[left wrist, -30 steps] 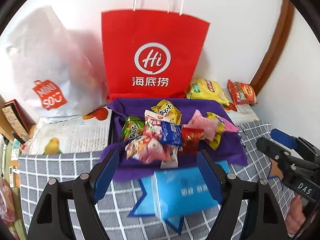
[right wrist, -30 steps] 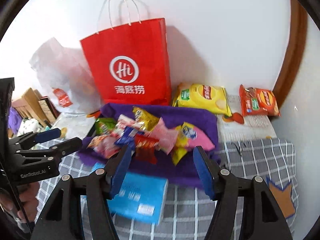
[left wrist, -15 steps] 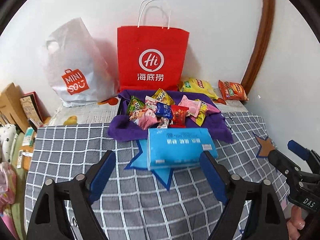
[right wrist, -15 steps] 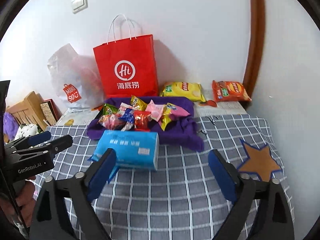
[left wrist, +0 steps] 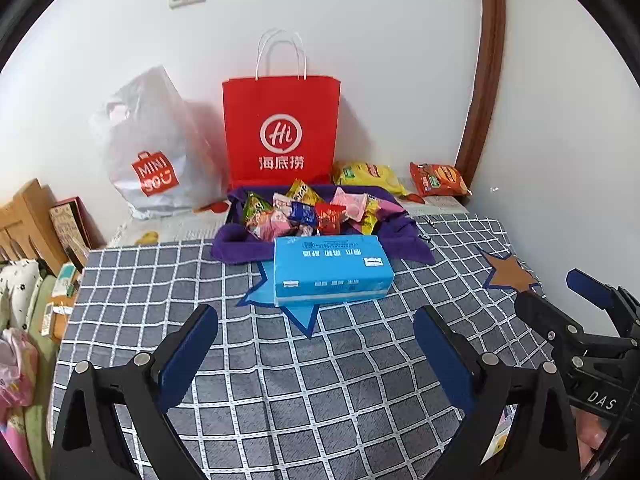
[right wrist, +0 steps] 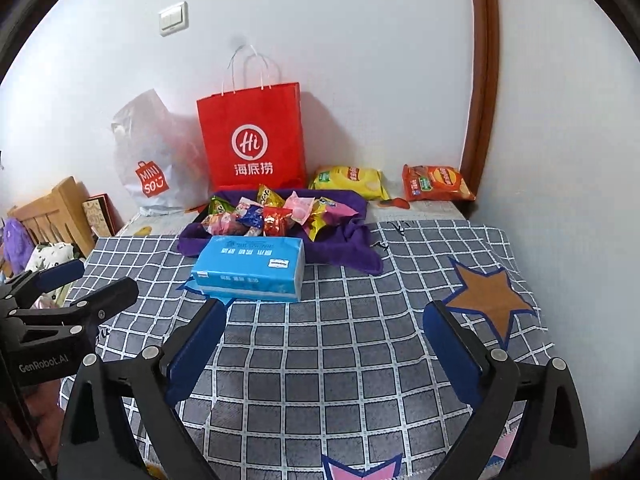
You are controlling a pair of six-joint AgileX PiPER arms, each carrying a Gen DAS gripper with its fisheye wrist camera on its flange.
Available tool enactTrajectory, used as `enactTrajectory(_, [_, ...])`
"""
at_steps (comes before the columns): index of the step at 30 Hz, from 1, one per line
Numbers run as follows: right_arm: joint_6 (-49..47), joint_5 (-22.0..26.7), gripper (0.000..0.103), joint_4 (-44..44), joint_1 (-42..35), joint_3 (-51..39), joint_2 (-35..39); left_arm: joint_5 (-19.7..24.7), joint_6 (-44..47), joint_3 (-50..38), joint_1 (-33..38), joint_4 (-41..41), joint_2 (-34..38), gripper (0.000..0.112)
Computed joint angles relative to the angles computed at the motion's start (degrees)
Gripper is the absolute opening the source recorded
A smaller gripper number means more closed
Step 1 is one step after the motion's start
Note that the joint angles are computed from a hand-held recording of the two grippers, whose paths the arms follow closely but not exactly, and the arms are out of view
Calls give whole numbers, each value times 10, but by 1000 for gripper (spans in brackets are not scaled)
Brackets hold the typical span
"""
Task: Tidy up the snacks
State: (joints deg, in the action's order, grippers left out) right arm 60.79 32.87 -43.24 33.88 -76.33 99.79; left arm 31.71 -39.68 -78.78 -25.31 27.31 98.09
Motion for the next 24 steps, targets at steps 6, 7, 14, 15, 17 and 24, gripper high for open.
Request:
enactTrajectory(6, [30,6,98,-24,10,15,-17,0,-3,9,4,-6,-15,99])
enactTrajectory(7, [32,8,98,-25,11,15,-18,2,-4,9,5,-6,-16,99])
enactTrajectory(14, [37,10,98,-29,17,17,-25,4,-18,17,3,9,-27,99])
enactTrajectory(15, [39,10,98,-31,18,17,-26,5,-18,17,2,9,-27,99])
enactTrajectory(17, [45,9,98,-35,19,19,-26,8,-19,17,1,12,-27,99])
enactTrajectory(24, [47,7,98,-36,24,17,-27,9,-12,15,5,4,-27,99])
